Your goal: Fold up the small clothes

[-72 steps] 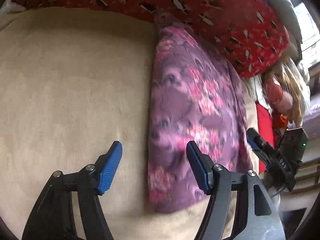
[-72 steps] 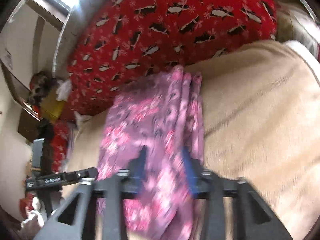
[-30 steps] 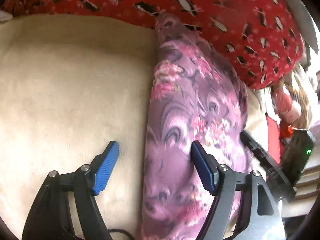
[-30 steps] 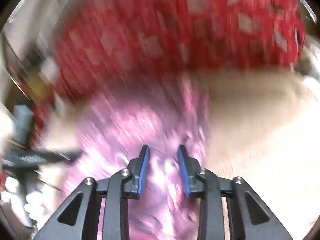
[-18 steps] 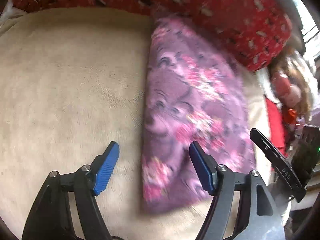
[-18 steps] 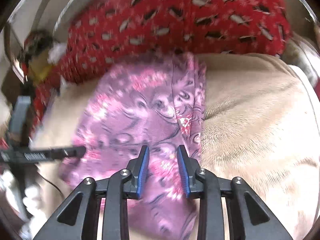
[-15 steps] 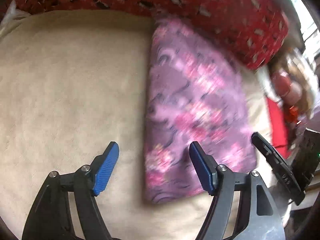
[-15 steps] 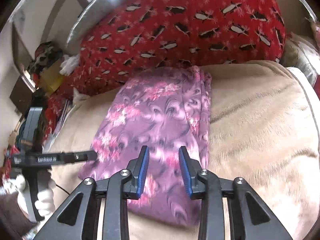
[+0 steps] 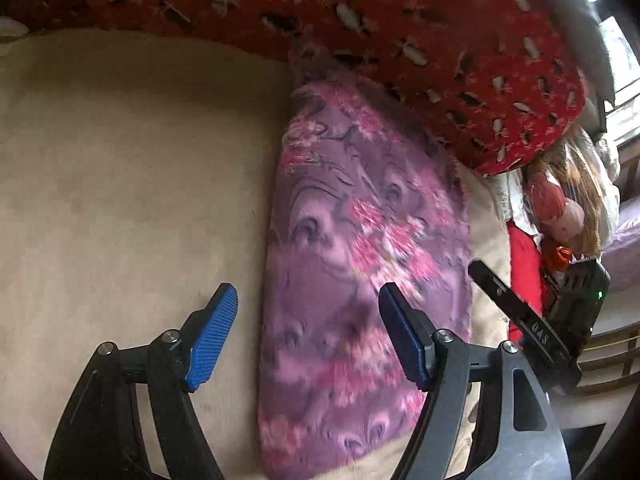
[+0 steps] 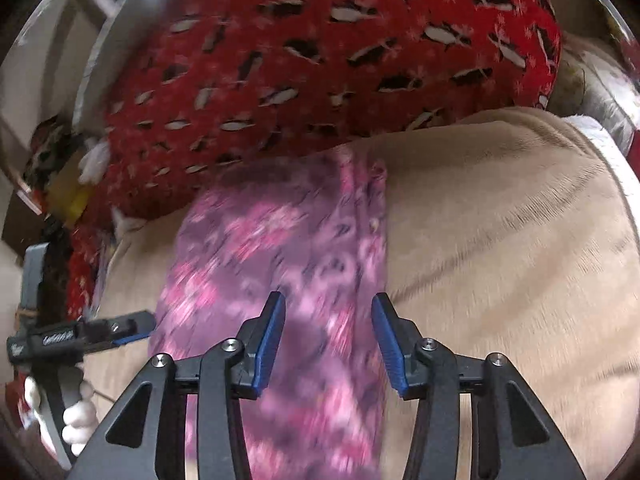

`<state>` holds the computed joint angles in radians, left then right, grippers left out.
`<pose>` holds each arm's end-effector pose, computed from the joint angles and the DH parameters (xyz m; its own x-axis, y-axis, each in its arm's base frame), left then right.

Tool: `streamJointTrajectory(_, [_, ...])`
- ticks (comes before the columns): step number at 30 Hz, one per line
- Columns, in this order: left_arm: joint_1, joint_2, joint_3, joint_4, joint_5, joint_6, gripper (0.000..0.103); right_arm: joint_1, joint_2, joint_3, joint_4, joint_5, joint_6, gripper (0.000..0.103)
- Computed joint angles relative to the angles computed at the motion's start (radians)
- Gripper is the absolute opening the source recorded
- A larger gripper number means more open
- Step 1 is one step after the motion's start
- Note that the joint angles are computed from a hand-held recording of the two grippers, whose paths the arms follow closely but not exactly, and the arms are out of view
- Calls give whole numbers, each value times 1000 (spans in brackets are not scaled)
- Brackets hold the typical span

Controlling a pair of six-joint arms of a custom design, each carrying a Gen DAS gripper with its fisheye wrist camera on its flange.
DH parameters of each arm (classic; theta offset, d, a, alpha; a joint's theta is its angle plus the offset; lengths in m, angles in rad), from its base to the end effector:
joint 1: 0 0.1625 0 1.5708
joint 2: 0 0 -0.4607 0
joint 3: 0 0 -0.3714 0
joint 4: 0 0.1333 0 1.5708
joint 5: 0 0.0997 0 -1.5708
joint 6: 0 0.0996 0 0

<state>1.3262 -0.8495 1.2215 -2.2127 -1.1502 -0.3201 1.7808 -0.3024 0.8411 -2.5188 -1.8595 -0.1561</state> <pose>-0.0178 -0.7898 0.3124 -0.9392 -0.1847 -0.2896 -0.0654 0.9239 -0.3769 0.2878 -0.8467 0.0613 -0.9198 -0.2274 0.3199 -0.3383 0.8725 -0.3525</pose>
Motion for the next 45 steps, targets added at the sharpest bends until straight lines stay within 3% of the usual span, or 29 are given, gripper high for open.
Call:
streamJointTrajectory(2, [24,31,-43,49,-45,-7,76,-11,26,-52,48,10,27,51])
streamJointTrajectory(5, [29,33,-43,17,-69,25,80,-10,54,-98,86,-5,-3,52])
streamJointTrajectory(8, [43,17,-33,6,-127,25,80,-19,40,-96,106,27,3,53])
streamJointTrajectory(11, [71,10,-24,-37,-226,-15,84,-50,7,-47,95,153,54,64])
streamJointTrajectory(15, [81,17,-26,-69,-287,-75,84,-76,-3,0,59,269,62,67])
streamJointTrajectory(17, [79,21,-30,-62,-316,-102,84,-80,1,-10,96,323,51,67])
streamJointTrajectory(18, [66,19,-25,-60,-279,-99,80,-70,5,-16,101,299,19,63])
streamJointTrajectory(19, [53,18,-24,-49,-238,-85,64,-61,8,-23,112,271,-3,47])
streamJointTrajectory(20, [36,18,-22,-30,-175,-65,44,-55,8,-23,113,250,-19,39])
streamJointTrajectory(22, [15,9,-6,-27,-106,-33,30,-44,-7,7,66,223,-31,24])
streamJointTrajectory(23, [11,-3,12,-47,-103,-26,25,-40,-13,19,49,218,-32,24])
streamJointTrajectory(27, [-3,-62,75,-76,-123,-56,24,-1,-46,92,-34,167,-55,23])
streamJointTrajectory(33, [-44,-197,207,-75,-101,-82,24,45,-131,259,-121,188,-57,23])
streamJointTrajectory(40, [-111,-365,385,-52,-9,-137,24,78,-229,489,-189,220,-49,23])
streamJointTrajectory(45, [-132,-413,464,-30,20,-187,24,83,-256,583,-214,223,-19,23])
